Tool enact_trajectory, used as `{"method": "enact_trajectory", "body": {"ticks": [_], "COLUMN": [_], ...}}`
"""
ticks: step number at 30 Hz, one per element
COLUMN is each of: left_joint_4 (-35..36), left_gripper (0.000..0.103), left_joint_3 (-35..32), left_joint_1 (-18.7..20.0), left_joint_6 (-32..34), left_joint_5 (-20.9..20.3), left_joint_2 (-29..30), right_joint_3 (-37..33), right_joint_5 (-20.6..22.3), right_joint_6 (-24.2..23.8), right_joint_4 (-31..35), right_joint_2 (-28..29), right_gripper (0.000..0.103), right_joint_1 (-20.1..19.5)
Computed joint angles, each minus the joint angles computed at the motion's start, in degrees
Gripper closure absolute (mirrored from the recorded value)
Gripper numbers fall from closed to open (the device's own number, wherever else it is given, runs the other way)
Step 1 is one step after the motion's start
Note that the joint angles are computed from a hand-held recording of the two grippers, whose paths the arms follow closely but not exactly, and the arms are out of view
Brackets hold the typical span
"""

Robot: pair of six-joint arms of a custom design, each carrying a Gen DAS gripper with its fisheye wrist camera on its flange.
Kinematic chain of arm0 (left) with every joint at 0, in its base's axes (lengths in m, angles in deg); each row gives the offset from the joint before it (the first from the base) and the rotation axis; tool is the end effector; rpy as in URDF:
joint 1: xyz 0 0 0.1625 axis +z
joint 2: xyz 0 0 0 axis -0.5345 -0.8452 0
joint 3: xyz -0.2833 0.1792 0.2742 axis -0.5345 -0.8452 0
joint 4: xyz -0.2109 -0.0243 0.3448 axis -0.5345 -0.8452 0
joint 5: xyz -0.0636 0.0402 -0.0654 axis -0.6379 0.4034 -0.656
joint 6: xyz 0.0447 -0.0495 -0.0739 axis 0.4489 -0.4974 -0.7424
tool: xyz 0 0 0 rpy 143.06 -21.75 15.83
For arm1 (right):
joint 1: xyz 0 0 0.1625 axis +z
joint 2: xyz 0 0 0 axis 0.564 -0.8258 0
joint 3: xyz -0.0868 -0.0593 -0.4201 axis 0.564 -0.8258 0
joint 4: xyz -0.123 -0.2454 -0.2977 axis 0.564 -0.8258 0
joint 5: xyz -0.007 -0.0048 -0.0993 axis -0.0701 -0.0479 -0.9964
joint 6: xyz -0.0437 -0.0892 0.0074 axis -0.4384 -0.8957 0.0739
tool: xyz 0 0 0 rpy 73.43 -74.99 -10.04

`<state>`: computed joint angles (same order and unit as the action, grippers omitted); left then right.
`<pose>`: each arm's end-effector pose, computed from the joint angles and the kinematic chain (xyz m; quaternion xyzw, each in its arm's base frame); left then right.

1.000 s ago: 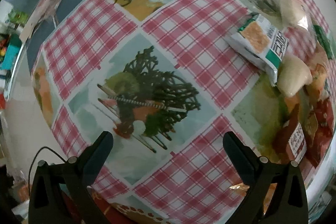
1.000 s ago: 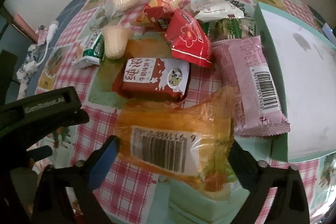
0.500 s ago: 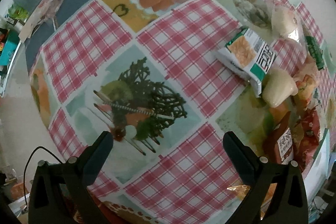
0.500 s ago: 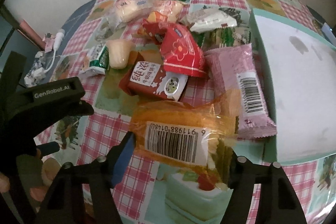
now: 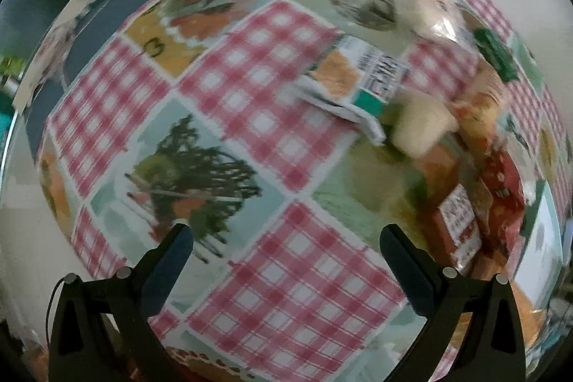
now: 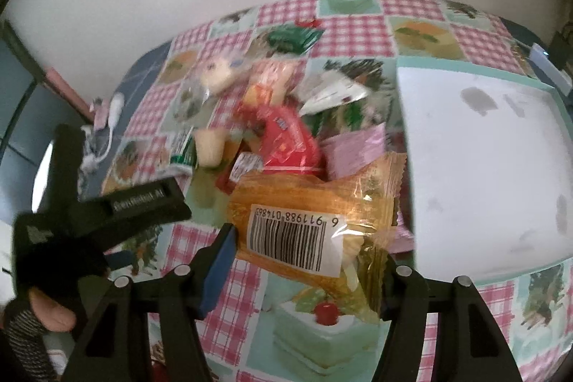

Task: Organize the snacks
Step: 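Drop the orange bread in the tray with right while left grasps the biscuit box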

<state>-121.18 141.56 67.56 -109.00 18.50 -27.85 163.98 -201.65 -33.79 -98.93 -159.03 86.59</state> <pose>-0.2649 -0.4092 0.1439 -0.0005 0.9300 -0.0623 0.3622 0.2398 -0.2919 0.2287 -0.1370 -0.8894 0.3176 0.2988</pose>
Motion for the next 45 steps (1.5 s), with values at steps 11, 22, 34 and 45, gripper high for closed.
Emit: {"method": "enact_trajectory", "body": {"ticks": [11,22,34,45], "left_joint_4": [-11.7,-17.15,-20.02,-16.46], "left_gripper": [0.0,0.0,0.036,0.036], "left_joint_3": [-2.6,-6.57,-5.37,-6.39], "left_joint_1": [-3.01,-5.72,-5.07,-5.97], "left_joint_6": [19.45,30.56,30.51,27.83], "left_joint_5": [-3.54,-0.01,0.15,0.82], "left_joint_2": [9.25,19.81,20.42,14.28], "right_joint_3": [2.27,4.61,5.18,6.12], "right_joint_5": [-4.14,-3.37,-2.4,-3.03], "right_joint_6": [6.87,8.74,8.8,13.38], "right_joint_4": [3.39,4.9,5.34,9.86], "right_joint_2": [-11.18,-18.49,-19.9,-24.85], "right_gripper": [0.037,0.041,0.043,0.043], "right_joint_1": [-0.88,-4.29,-6.29,-8.56]}}
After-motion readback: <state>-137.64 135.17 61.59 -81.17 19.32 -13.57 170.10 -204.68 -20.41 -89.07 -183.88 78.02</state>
